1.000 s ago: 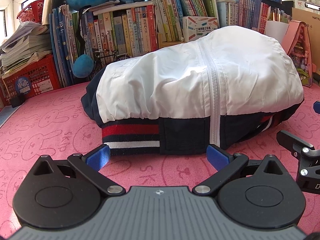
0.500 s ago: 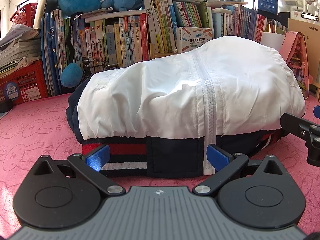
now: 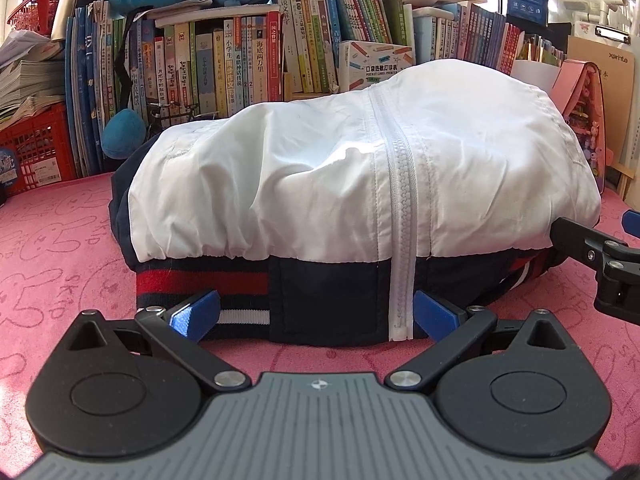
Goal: Fold clothes
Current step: 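Approach the bunched navy-and-white jacket with both open grippers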
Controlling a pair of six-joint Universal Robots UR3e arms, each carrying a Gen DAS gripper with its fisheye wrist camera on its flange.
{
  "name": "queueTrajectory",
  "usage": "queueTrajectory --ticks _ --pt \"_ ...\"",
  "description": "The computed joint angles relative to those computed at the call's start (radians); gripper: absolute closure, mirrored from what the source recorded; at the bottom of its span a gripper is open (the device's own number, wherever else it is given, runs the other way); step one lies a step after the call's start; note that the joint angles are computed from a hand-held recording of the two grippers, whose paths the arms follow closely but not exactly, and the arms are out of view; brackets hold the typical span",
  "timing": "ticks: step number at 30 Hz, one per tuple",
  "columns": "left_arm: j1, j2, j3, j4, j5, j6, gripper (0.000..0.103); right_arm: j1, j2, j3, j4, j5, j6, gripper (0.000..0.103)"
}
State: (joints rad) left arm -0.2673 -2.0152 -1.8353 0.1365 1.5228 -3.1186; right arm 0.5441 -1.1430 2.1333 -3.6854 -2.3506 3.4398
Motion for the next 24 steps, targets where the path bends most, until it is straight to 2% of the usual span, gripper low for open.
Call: queueTrajectory --ticks 12,17,20,24 --pt "-0.014 -0.011 0.008 0.003 0.043 -0.021 0.000 -0.025 -0.024 0.017 0.021 0.063 -0.013 0.000" --pt "-0.025 -0.013 0.058 -0.142 0.078 -0.038 0.000 -0.041 -0.043 0.023 0.054 0.102 -0.013 0.000" --pt "-0.009 -0.004 0.032 -0.118 0.050 -0.047 0.000 -0.058 -0.061 0.029 0.081 0.138 -0.008 0.000" --pt "0.066 0.018 -0.021 -0.090 -0.078 -0.059 0.000 -0.080 -0.087 0.048 0.110 0.181 0.006 0.000"
